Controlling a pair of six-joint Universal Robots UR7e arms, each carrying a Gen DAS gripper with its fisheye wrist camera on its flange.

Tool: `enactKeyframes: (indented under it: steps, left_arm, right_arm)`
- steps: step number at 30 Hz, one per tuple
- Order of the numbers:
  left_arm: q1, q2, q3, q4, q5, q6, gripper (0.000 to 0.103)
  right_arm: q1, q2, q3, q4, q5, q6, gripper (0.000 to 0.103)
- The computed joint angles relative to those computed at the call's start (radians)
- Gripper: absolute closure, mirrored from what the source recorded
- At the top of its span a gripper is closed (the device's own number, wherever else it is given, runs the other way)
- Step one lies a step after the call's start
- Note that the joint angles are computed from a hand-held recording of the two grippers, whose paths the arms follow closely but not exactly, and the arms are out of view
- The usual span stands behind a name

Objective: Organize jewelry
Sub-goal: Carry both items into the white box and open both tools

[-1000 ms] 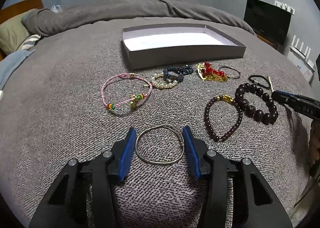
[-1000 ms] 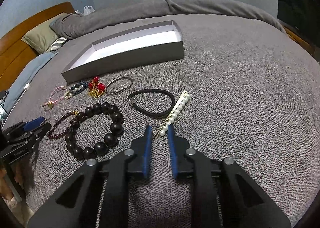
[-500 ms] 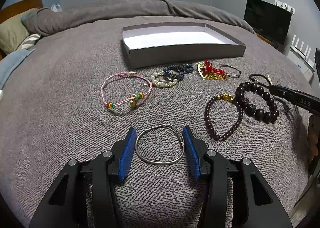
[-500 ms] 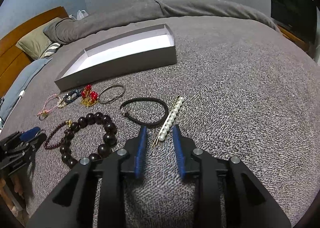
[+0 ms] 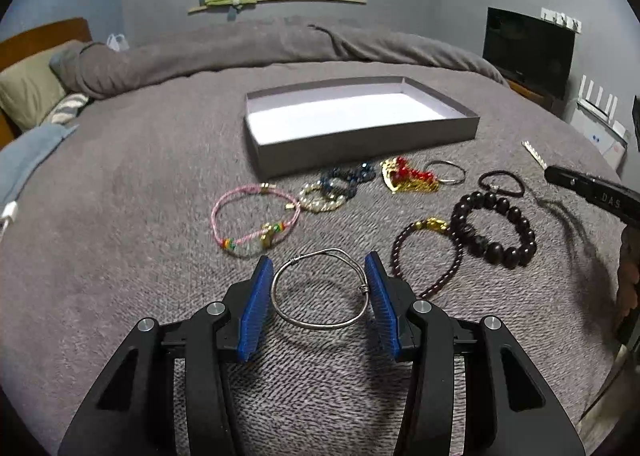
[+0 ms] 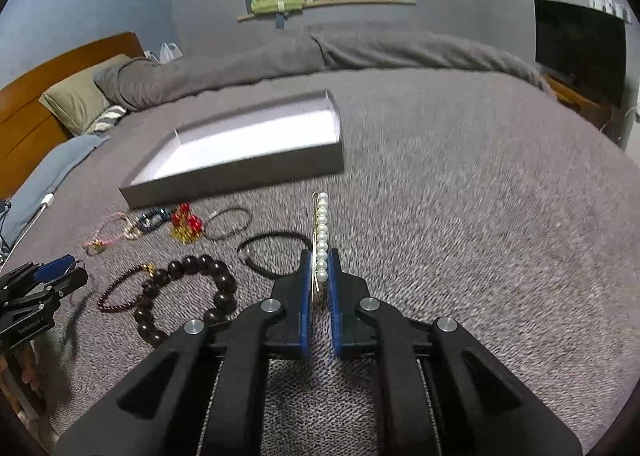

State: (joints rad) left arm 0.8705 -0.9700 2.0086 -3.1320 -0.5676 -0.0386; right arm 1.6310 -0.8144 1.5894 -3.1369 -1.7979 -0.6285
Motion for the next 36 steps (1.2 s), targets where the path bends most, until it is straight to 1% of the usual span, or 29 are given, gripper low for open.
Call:
enactKeyframes:
  steps: [4, 6, 8, 10, 12, 16, 19, 21, 23, 25, 27, 28, 31, 33, 34, 35, 36]
  left_arm:
    - [-0.01, -0.007, -0.038, 0.002, -0.009, 0.032, 0.054]
    - [-0.001, -0.011, -0.083, 0.028, -0.027, 0.057, 0.054]
    - [0.013, -0.003, -0.138, 0.057, -0.036, 0.09, 0.054]
    - [0.033, 0.013, -0.212, 0.096, -0.042, 0.124, 0.054]
    - [0.053, 0.035, -0.28, 0.115, -0.041, 0.16, 0.054]
    - [0.094, 0.088, -0.423, 0.168, -0.053, 0.207, 0.054]
    - [0.126, 0.166, -0.572, 0.185, -0.057, 0.278, 0.054]
    - [0.147, 0.216, -0.659, 0.206, -0.071, 0.303, 0.054]
    - [0.17, 0.263, -0.739, 0.244, -0.083, 0.306, 0.054]
    - [0.194, 0.309, -0.819, 0.3, -0.092, 0.297, 0.054]
    - [0.22, 0.357, -0.907, 0.39, -0.098, 0.259, 0.054]
    - [0.234, 0.382, -0.96, 0.449, -0.099, 0.23, 0.054]
    - [0.256, 0.43, -1.067, 0.593, -0.095, 0.179, 0.054]
    - [0.263, 0.449, -1.111, 0.675, -0.084, 0.152, 0.054]
    - [0.266, 0.453, -1.12, 0.687, -0.084, 0.152, 0.054]
    - [0.268, 0.459, -1.134, 0.705, -0.084, 0.149, 0.054]
    - [0.271, 0.466, -1.154, 0.754, -0.087, 0.123, 0.054]
  right_arm:
    - [0.011, 0.002, -0.045, 0.044, 0.028, -0.002, 0.095]
    - [0.019, 0.018, -0.088, 0.073, 0.03, 0.0, 0.095]
    - [0.027, 0.041, -0.151, 0.131, 0.039, 0.009, 0.095]
    - [0.034, 0.066, -0.204, 0.16, 0.042, 0.006, 0.095]
    - [0.043, 0.113, -0.293, 0.202, 0.045, 0.002, 0.095]
    - [0.051, 0.211, -0.476, 0.306, 0.052, 0.045, 0.095]
    - [0.061, 0.338, -0.695, 0.426, 0.031, 0.066, 0.095]
    - [0.067, 0.408, -0.812, 0.488, 0.02, 0.078, 0.095]
    - [0.071, 0.482, -0.939, 0.569, 0.011, 0.081, 0.095]
    - [0.076, 0.578, -1.107, 0.67, -0.029, 0.077, 0.095]
    - [0.077, 0.654, -1.248, 0.767, -0.059, 0.072, 0.095]
    - [0.077, 0.681, -1.295, 0.79, -0.071, 0.066, 0.095]
    - [0.078, 0.713, -1.341, 0.829, -0.111, 0.05, 0.095]
    - [0.077, 0.719, -1.346, 0.836, -0.125, 0.047, 0.095]
    - [0.077, 0.726, -1.359, 0.841, -0.129, 0.052, 0.095]
    - [0.075, 0.719, -1.344, 0.834, -0.129, 0.052, 0.095]
    - [0.073, 0.721, -1.348, 0.841, -0.131, 0.052, 0.095]
